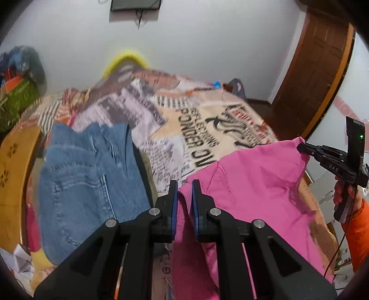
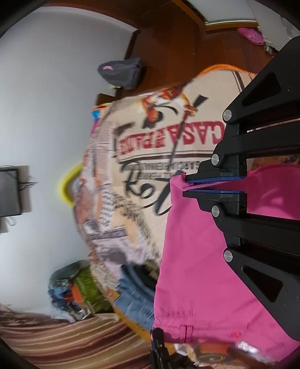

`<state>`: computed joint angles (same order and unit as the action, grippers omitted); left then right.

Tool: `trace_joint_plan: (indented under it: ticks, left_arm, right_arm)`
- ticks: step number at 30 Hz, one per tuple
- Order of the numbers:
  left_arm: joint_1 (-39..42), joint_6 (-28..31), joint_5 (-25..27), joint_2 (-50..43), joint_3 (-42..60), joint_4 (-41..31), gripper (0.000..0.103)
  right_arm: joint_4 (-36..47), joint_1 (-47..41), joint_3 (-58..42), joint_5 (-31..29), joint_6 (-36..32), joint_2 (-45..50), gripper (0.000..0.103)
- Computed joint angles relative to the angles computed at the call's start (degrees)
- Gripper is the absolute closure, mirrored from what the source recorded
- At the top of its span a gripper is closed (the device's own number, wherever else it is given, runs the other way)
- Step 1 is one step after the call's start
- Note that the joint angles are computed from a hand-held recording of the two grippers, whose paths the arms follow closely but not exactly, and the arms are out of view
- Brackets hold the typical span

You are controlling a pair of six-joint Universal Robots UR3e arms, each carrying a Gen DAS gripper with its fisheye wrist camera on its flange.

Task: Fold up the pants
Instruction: 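Close the left gripper on the pink pants edge while the right gripper closes beside it, then lift the held edge with both grippers and fold it over the pants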

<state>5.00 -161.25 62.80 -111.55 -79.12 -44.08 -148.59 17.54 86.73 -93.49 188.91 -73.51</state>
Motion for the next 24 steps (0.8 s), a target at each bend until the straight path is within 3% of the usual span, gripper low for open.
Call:
trace_joint_plan:
  ticks: [6,13,19,24]
  left_arm:
    - [2.0,3.8,-2.7,12.1,-7.3,-3.6,0.093]
    - [5.7,10.1,-6.9,28.6,-17.1,-11.7,0.093]
    - [10.6,18.7,-9.9,43.7,-25.7,-22.1,0.093]
    - [17.6,30.0,-12.8,55.5,-30.5,-37.3,0.093]
  right_arm:
    - [0.2,2.1,4.6,-0.1,2.5,-9.5,0.098]
    - [3.4,7.8,10.0,-4.7,5.5,-19.9,0.098]
    - [6.0,14.0,14.8,-9.7,10.1,-27.0,0.098]
    - [6.5,19.1,20.3,-13.3,14.8,-31.8,0.098]
